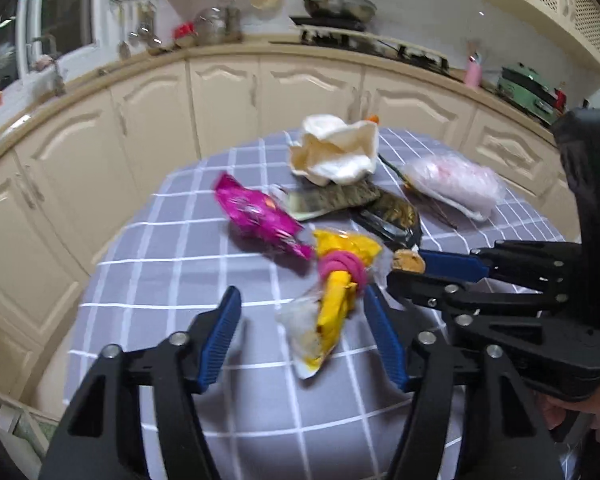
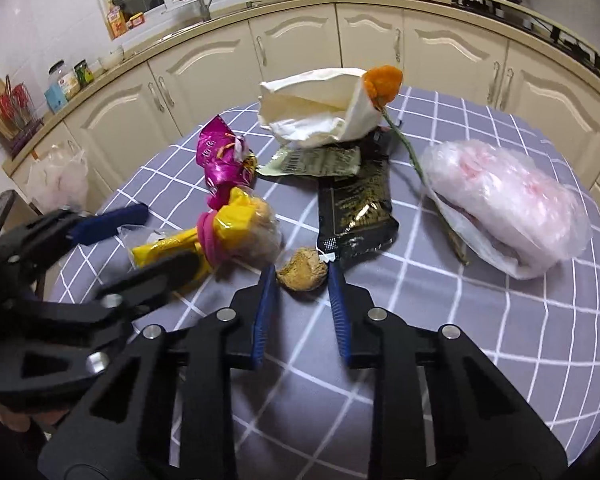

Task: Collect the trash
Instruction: 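Grasp the yellow wrapper with the left tool while the right tool grasps the brown cookie, then carry the wrapper and cookie to the blue bin and release both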

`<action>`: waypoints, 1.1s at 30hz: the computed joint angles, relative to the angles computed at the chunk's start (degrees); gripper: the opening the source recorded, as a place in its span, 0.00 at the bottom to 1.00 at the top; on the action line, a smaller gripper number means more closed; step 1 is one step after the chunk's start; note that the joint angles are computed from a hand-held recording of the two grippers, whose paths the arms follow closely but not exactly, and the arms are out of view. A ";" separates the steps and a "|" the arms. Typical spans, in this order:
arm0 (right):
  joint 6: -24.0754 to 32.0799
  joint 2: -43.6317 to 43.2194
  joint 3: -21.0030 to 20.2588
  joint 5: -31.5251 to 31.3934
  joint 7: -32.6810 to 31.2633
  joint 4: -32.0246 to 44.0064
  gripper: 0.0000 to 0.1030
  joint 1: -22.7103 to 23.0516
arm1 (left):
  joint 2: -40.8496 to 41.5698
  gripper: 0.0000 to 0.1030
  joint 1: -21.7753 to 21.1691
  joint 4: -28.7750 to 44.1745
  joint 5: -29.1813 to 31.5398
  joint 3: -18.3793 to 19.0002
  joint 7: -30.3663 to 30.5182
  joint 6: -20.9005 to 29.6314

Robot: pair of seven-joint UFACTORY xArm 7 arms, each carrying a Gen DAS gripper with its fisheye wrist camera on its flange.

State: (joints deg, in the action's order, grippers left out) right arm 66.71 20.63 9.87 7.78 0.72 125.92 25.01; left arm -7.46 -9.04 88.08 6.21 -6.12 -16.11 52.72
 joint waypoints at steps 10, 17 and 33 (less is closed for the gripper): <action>-2.18 -6.19 0.05 1.77 -0.35 -8.51 0.27 -2.64 | 0.68 0.22 -1.62 0.82 0.02 -1.36 0.38 0.63; -5.33 -11.38 0.13 6.54 -1.68 -15.43 0.26 -5.05 | -0.97 0.15 -2.28 -0.63 -1.52 -1.16 -1.61 -0.17; -10.79 -38.47 -12.85 22.85 -9.31 -38.29 0.26 -16.31 | -1.02 0.15 -7.01 6.36 9.27 -12.04 -15.13 -4.70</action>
